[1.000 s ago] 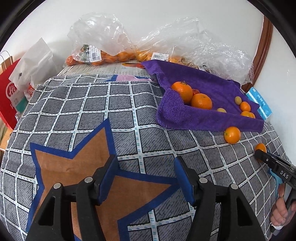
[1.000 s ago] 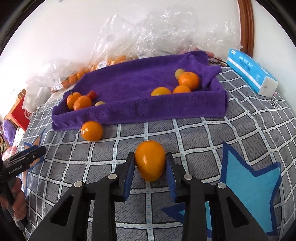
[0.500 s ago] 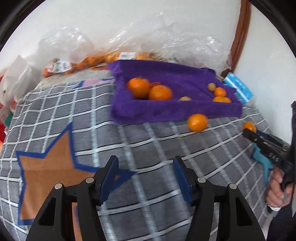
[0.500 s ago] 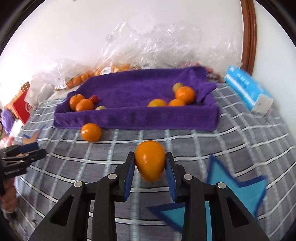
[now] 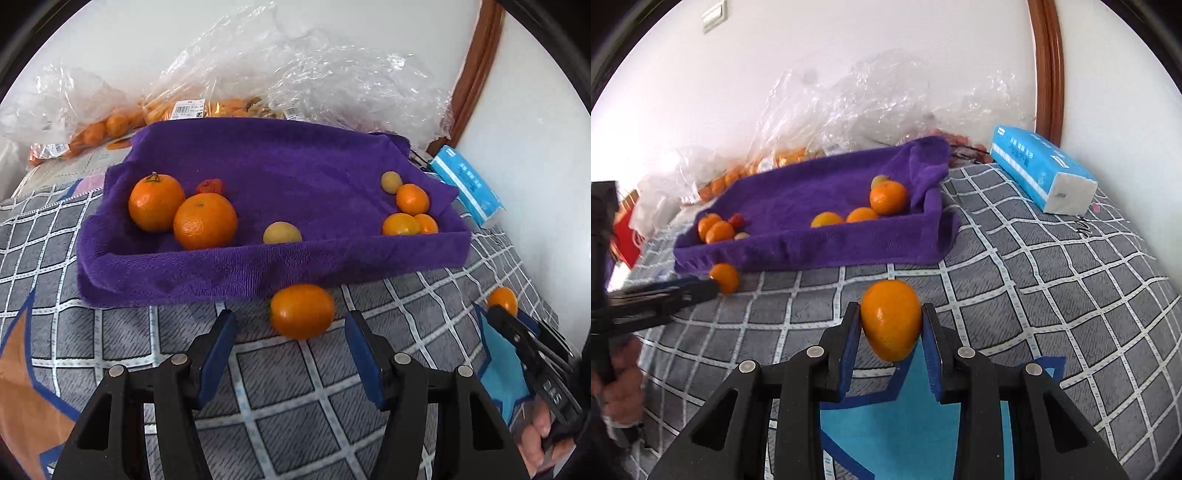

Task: Organize fruits
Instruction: 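Grasp an orange on the bed cover with the left tool while the right holds its orange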

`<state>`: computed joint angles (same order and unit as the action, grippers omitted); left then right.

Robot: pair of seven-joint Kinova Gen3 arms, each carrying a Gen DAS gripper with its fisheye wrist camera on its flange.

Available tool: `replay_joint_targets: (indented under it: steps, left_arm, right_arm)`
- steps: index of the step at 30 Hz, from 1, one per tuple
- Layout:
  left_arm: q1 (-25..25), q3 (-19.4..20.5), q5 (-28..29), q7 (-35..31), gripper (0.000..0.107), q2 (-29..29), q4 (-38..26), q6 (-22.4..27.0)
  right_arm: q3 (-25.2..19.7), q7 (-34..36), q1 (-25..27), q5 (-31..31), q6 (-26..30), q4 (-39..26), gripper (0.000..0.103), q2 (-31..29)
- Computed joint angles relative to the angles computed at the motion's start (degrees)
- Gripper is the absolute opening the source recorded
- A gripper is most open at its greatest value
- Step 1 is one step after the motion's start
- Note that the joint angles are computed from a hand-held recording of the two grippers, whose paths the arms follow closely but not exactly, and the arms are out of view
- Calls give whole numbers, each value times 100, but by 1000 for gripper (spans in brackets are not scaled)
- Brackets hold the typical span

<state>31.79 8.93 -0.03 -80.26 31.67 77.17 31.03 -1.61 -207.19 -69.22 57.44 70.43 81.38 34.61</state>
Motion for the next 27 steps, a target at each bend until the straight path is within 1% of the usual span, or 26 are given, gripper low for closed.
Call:
replay_joint_targets:
  steps: [1,3,4,5,6,7,9,13,16,17,18,21,22,24,27]
  left_arm:
    - [25,-11,21,59,58,53,-53,2]
    - [218,-200,-108,270,57,65,-30,-137]
    - [341,-317,-225,384,55,75,-32,-166]
    - [535,-490,-435,565,47,74,-8,-216]
    - [622,-569,-552,653,39,84,-39,-172]
    - [603,-543,-575,647,38,83,-48,-165]
    - [452,-380,-549,600,38,71,-18,-200]
    - [44,-28,-215,407,38,-11,213,-473]
    - [-382,309,200,183,38,-141,590,-967]
    - [-462,350,331,154,38,-193,726,-1154]
    - [-435,293,369,204,38,-224,791,-1250]
    - [-405,276,397,153,38,-221,779,-1248]
    - [-439,326,415,88,38,-212,764,-1234]
    - [-655,569,564,-123,38,-180,752,-1232]
    - [-831,711,796,-267,38,-144,754,-1281]
  right_arm:
    - [-2,-46,11,20,-66,53,32,-28]
    - [-11,-104,26,72,-176,124,32,-65]
    - [-19,-116,34,94,-220,148,32,-77]
    - [-30,-81,49,86,-226,131,32,-70]
    - [-40,-23,63,55,-206,87,32,-51]
    - [-50,49,81,11,-190,42,32,-30]
    - [-57,188,122,-72,-202,-31,32,-4]
    - [8,131,68,-49,-266,18,32,-17]
    - [21,10,54,-29,-296,82,32,-46]
    - [17,-10,60,-39,-296,83,32,-48]
    - [14,-23,62,-50,-284,75,32,-45]
    - [17,-116,37,25,-326,152,32,-77]
    - [12,-141,38,58,-358,177,32,-89]
    - [-9,-152,52,78,-388,198,32,-99]
    - [-25,-176,63,102,-433,234,32,-119]
